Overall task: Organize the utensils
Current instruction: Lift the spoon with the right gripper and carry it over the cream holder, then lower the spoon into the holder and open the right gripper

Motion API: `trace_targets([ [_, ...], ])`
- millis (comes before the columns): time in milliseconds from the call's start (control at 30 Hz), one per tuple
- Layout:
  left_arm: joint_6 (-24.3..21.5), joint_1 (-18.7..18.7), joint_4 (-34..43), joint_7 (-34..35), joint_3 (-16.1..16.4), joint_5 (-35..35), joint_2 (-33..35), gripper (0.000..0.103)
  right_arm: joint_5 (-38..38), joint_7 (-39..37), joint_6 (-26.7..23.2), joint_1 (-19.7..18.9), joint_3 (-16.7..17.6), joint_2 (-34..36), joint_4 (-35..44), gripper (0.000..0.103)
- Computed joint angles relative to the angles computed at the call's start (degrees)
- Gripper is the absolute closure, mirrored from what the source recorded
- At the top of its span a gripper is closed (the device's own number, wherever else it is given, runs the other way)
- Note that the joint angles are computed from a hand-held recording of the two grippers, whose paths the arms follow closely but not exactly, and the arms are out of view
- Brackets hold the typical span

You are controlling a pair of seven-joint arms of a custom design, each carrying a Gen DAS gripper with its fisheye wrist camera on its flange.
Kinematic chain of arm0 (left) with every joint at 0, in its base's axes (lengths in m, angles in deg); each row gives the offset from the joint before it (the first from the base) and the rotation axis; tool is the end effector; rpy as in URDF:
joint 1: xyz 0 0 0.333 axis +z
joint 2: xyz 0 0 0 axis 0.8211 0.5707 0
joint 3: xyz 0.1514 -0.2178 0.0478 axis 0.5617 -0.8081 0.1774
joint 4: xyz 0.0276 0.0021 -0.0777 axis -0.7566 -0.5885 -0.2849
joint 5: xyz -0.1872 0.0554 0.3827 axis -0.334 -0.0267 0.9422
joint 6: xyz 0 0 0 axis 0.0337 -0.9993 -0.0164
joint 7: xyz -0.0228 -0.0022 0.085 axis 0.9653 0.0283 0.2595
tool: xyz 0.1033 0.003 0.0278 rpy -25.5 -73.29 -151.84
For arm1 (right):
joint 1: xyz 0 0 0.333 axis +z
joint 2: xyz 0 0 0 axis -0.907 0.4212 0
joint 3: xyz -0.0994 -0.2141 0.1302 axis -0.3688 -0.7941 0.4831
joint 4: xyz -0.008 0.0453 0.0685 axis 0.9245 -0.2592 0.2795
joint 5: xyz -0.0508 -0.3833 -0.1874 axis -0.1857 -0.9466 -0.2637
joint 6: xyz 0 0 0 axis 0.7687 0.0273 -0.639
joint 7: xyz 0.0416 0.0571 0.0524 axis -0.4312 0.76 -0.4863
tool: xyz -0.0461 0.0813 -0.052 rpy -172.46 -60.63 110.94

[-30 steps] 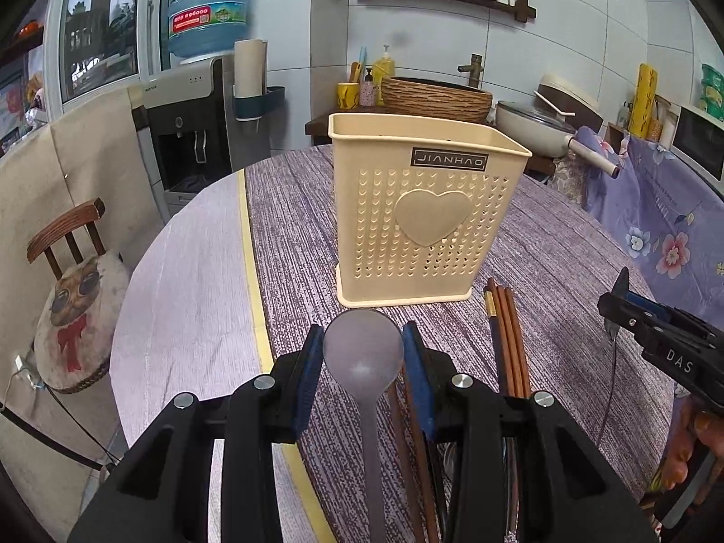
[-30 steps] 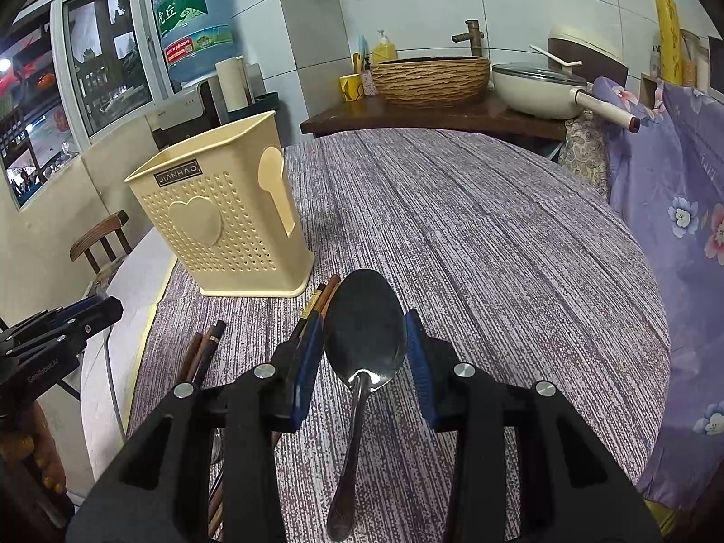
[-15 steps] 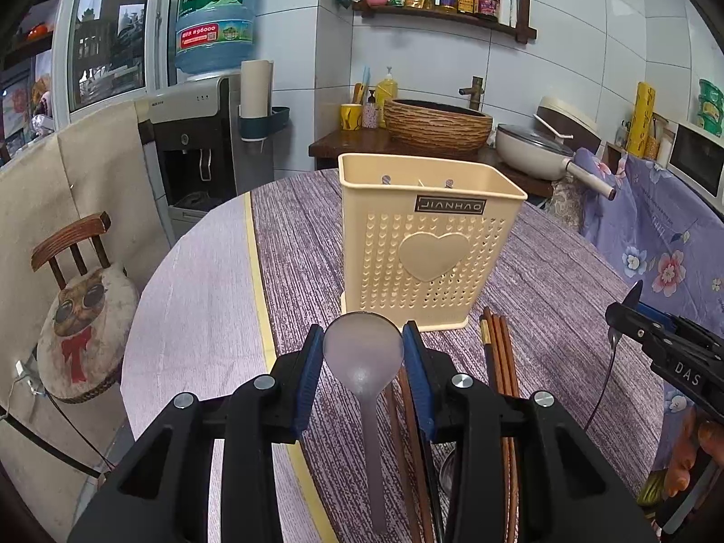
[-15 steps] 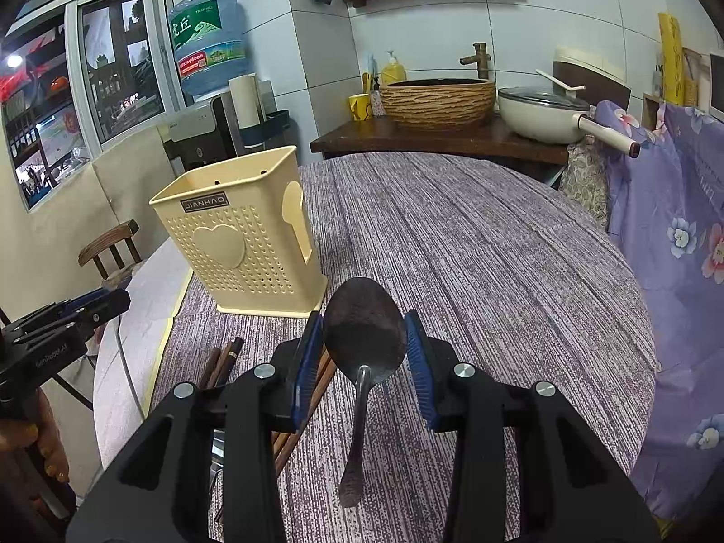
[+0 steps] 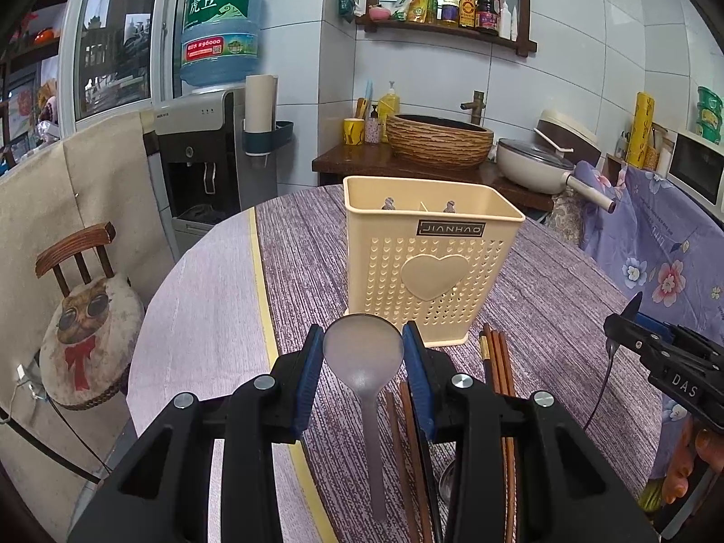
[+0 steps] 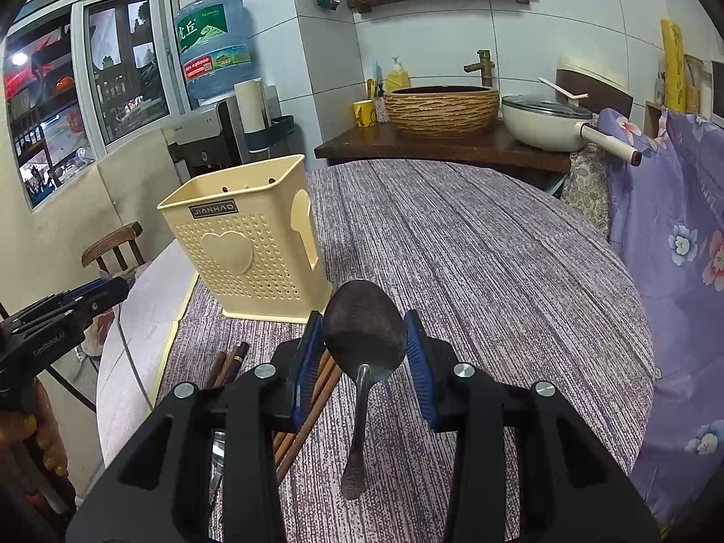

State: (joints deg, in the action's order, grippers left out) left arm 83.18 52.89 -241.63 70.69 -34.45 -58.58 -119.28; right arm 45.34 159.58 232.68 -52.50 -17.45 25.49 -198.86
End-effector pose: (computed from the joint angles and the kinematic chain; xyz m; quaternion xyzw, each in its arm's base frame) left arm 0.4294 -0.1565 0.5114 -0.5903 0.6580 -0.3637 0.2938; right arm 0.4427 0.1259 0.4937 -0.6185 0.6271 -0.2600 0.3958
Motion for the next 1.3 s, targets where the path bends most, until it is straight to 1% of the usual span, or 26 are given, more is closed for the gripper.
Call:
trace_targets([
  [33, 0.08, -0.22, 0.09, 0.18, 0.3, -0.1, 0.0, 0.067, 0.18, -0.37, 0.03, 0.52, -0.44, -0.01, 0.11, 0.066],
  [167, 0.77, -1.69, 0.7, 1.7, 2.18, -1.16, -0.02, 0.067, 2.5, -3.81, 1.0, 4.79, -4.49, 0.3, 1.31, 0.066],
  [267, 1.37, -2.28, 2.38, 3.3, 3.31, -2.0, 0.55, 0.067, 3.82, -5.99, 2.72, 6.52, -5.89, 1.5, 3.36, 0.066],
  [333, 2.54, -2.31, 4.39, 4.32, 3.83, -2.56, 1.31, 0.067, 4.12, -7.04, 3.99, 6.79, -5.77, 2.72, 5.52, 0.066],
  [433, 4.89, -1.66, 8.18, 5.23, 4.16, -3.5, 3.01, 0.067, 4.25, -8.02, 6.05, 6.86, -5.27, 6.05, 10.9, 0.066],
  [533, 6.96, 1.17, 13.75, 5.03, 2.33, -3.21, 6.38, 0.067, 4.04, -8.21, 7.44, 6.35, -4.27, 9.7, 16.6, 0.066],
  [567, 7.34, 1.12, 15.99, 5.21, 2.53, -3.48, 8.11, 0.067, 3.84, -7.81, 8.19, 5.54, -3.37, 11.67, 19.49, 0.066],
  [600, 7.83, 0.26, 17.59, 5.73, 3.4, -4.03, 9.56, 0.067, 3.61, -7.33, 8.52, 4.79, -2.61, 13.01, 21.52, 0.066],
  [633, 8.5, 0.95, 19.35, 6.76, 2.74, -5.77, 11.03, 0.067, 3.06, -6.69, 8.78, 3.5, -1.45, 14.17, 23.23, 0.066],
  [667, 9.4, 3.64, 21.35, 3.94, 0.77, -3.49, 12.71, 0.067, 1.81, -5.19, 9.42, 0.51, 1.31, 15.96, 25.64, 0.066],
  [700, 9.83, 7.21, 22.76, 1.93, -2.14, -2.18, 13.71, 0.067, 0.74, -3.82, 10.05, -1.67, 3.25, 17.41, 27.5, 0.066],
  [733, 10.41, 9.99, 24.13, 0.16, -4.4, -0.94, 14.91, 0.067, -0.25, -2.63, 10.24, -3.26, 4.69, 18.8, 29.27, 0.066],
  [800, 11.12, 13.43, 26.51, -2.65, -7.09, 0.96, 17.62, 0.067, -2.13, -1.04, 10.21, -4.75, 6.04, 21.18, 31.82, 0.066],
  [833, 11.41, 15.17, 27.14, -4.27, -8.57, 2.14, 18.63, 0.067, -3.91, 0.9, 10.53, -7.25, 8.19, 22.14, 32.58, 0.066],
  [867, 11.85, 15.54, 27.06, -5.14, -8.81, 2.89, 19.14, 0.067, -5.99, 3.22, 10.77, -10.07, 10.59, 22.69, 32.89, 0.066],
  [900, 12.21, 17.37, 27.0, -6.66, -10.39, 4.03, 19.57, 0.067, -7.97, 5.17, 10.91, -12.27, 12.48, 23.21, 33.11, 0.066],
  [933, 13.0, 20.18, 26.5, -8.92, -12.91, 5.76, 19.75, 0.067, -9.59, 6.5, 11.05, -13.5, 13.54, 24.13, 33.32, 0.066],
  [967, 13.64, 20.99, 26.04, -9.61, -13.54, 6.35, 19.87, 0.067, -11.48, 8.36, 11.01, -15.26, 15.11, 24.61, 33.49, 0.066],
  [1000, 14.55, 22.88, 25.26, -11.0, -15.29, 7.33, 19.83, 0.067, -14.34, 11.05, 11.23, -18.46, 17.86, 25.13, 33.58, 0.066],
  [1067, 15.53, 24.61, 24.42, -11.75, -16.83, 7.84, 19.85, 0.067, -19.12, 15.3, 11.56, -23.07, 21.86, 26.22, 33.99, 0.066],
  [1100, 16.09, 24.6, 23.7, -11.67, -16.99, 7.74, 19.83, 0.067, -21.21, 17.07, 11.58, -23.99, 22.53, 26.62, 34.06, 0.066],
  [1133, 16.45, 24.25, 23.11, -11.24, -16.85, 7.46, 19.88, 0.067, -21.25, 16.67, 11.53, -22.91, 21.62, 27.18, 33.89, 0.066],
  [1167, 16.62, 23.98, 22.66, -10.75, -16.67, 7.08, 19.88, 0.067, -20.85, 15.91, 11.56, -20.77, 19.71, 27.55, 33.58, 0.066],
  [1233, 16.77, 25.37, 21.81, -10.58, -18.18, 6.35, 19.66, 0.067, -22.65, 17.24, 11.8, -20.01, 18.96, 27.9, 33.01, 0.066],
  [1300, 16.56, 24.72, 21.3, -9.67, -17.75, 5.69, 20.1, 0.067, -25.48, 19.62, 12.08, -20.58, 19.33, 27.87, 32.5, 0.066],
])
